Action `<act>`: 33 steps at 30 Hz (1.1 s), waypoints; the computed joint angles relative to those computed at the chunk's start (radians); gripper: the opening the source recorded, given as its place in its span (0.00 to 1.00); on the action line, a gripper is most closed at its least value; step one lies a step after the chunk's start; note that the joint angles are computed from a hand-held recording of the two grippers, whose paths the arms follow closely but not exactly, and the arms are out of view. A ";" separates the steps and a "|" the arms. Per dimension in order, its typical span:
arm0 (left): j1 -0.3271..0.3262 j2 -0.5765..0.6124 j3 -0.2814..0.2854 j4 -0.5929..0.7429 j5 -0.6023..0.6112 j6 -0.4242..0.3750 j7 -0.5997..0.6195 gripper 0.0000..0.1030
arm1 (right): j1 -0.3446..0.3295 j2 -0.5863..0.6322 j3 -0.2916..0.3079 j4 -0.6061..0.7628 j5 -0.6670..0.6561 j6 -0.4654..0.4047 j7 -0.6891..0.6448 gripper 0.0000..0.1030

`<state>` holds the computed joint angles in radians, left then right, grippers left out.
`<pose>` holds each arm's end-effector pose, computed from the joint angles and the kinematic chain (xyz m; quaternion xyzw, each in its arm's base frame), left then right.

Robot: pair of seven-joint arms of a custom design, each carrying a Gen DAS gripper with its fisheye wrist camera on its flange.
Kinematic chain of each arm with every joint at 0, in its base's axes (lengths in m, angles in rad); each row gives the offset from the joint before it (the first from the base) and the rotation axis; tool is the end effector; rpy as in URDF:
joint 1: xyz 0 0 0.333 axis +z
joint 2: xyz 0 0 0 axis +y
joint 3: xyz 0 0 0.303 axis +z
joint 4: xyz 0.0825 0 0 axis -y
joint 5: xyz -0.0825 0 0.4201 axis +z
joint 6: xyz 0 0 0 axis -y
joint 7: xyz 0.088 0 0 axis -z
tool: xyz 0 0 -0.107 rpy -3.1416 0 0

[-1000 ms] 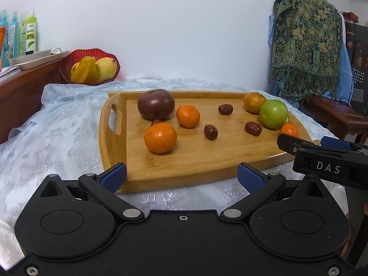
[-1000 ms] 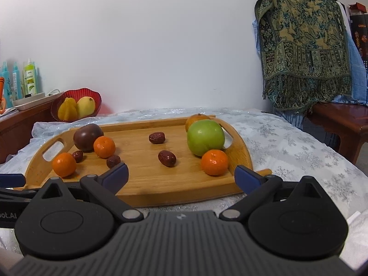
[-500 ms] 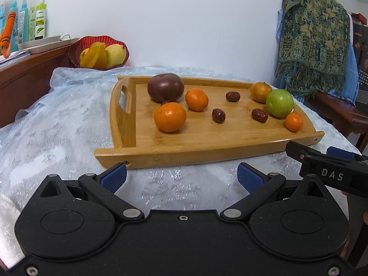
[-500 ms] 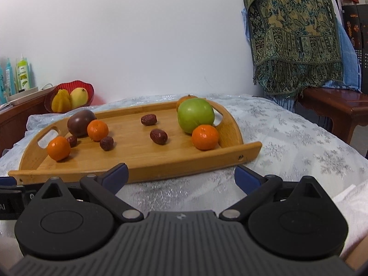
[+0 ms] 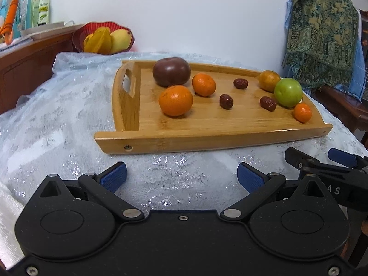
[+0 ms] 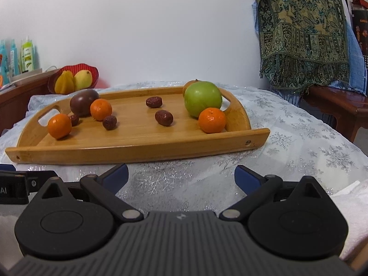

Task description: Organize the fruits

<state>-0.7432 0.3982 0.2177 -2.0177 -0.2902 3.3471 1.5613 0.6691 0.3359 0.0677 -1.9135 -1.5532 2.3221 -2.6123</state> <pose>0.5892 -0.3186 0.3328 -0.5429 0.7069 -0.3962 0.2205 0.5047 0.4308 0.3060 -0.5297 0.6683 -0.4025 0.3329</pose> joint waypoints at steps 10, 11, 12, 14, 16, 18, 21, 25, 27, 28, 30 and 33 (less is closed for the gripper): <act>-0.165 0.041 0.169 0.018 -0.035 -0.018 -0.002 1.00 | -0.001 0.025 -0.008 0.030 0.066 0.024 -0.083 1.00; -0.185 0.046 0.190 0.020 -0.038 -0.021 -0.003 1.00 | 0.001 0.027 -0.010 0.032 0.071 0.024 -0.089 1.00; -0.211 0.053 0.215 0.023 -0.042 -0.024 -0.007 1.00 | 0.002 0.028 -0.011 0.034 0.076 0.024 -0.095 1.00; -0.259 0.065 0.264 0.024 -0.047 -0.030 -0.015 1.00 | 0.003 0.029 -0.014 0.036 0.082 0.029 -0.103 1.00; -0.297 0.078 0.305 0.028 -0.044 -0.036 -0.026 1.00 | 0.003 0.030 -0.016 0.038 0.090 0.034 -0.112 1.00; -0.321 0.087 0.330 0.029 -0.036 -0.037 -0.038 1.00 | 0.005 0.032 -0.018 0.041 0.096 0.034 -0.121 1.00; -0.331 0.095 0.344 0.034 -0.025 -0.043 -0.058 1.00 | 0.007 0.034 -0.021 0.044 0.100 0.036 -0.127 1.00; -0.332 0.099 0.350 0.040 -0.005 -0.050 -0.092 1.00 | 0.010 0.034 -0.024 0.044 0.100 0.035 -0.128 1.00; -0.330 0.099 0.352 0.043 0.009 -0.056 -0.110 1.00 | 0.010 0.034 -0.025 0.044 0.101 0.036 -0.127 1.00; -0.330 0.099 0.353 0.042 0.016 -0.056 -0.120 1.00 | 0.010 0.034 -0.025 0.044 0.101 0.036 -0.127 1.00; -0.341 0.103 0.369 0.045 0.029 -0.065 -0.141 1.00 | 0.011 0.034 -0.025 0.044 0.101 0.036 -0.127 1.00; -0.371 0.113 0.405 0.051 0.057 -0.083 -0.179 1.00 | 0.011 0.034 -0.025 0.044 0.101 0.036 -0.127 1.00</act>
<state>-1.1142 0.5114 0.6225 -1.9666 -0.2330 3.2642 1.3823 0.6802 0.3704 0.0422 -1.8691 -1.4526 2.3580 -2.7394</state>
